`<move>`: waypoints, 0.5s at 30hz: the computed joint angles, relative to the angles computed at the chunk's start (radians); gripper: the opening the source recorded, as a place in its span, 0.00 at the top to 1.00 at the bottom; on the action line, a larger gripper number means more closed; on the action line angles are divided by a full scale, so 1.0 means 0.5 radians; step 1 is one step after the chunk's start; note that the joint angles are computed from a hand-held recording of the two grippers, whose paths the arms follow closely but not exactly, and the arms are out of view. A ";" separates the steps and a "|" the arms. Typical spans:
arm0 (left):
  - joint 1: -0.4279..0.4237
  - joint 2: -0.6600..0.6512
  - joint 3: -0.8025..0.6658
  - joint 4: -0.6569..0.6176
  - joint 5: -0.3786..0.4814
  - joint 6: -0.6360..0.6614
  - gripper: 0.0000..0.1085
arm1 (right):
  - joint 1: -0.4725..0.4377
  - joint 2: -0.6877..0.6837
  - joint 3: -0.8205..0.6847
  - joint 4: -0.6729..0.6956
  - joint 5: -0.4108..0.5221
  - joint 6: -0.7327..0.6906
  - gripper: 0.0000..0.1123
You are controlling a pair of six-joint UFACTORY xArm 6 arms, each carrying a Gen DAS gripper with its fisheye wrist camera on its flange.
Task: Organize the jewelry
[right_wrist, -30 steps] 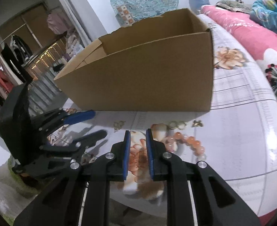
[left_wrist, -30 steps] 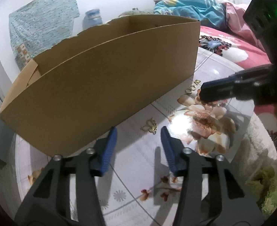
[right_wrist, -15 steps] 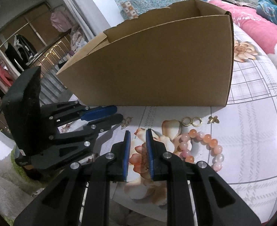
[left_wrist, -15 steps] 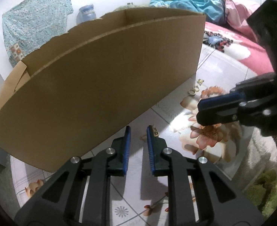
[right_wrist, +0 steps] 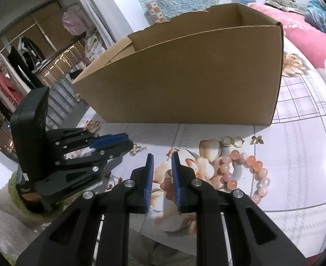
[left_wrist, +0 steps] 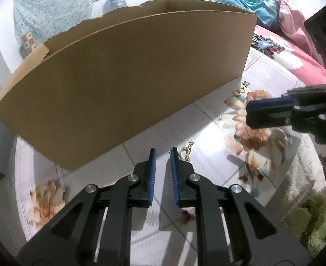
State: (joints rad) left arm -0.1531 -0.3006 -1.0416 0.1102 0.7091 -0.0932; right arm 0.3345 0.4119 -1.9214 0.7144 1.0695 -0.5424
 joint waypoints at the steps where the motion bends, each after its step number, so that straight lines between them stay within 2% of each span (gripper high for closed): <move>1: -0.003 -0.025 0.022 0.010 0.005 -0.022 0.89 | 0.010 -0.011 0.013 -0.010 -0.007 -0.005 0.85; 6: 0.007 -0.117 0.116 -0.009 -0.008 -0.064 0.89 | 0.045 0.009 -0.037 -0.035 0.083 -0.052 0.84; 9: 0.027 -0.146 0.149 -0.068 -0.028 -0.049 0.89 | 0.107 0.012 -0.033 -0.097 0.075 -0.129 0.71; 15: 0.056 -0.170 0.184 -0.162 -0.069 0.027 0.89 | 0.209 0.055 -0.056 -0.182 0.000 -0.286 0.70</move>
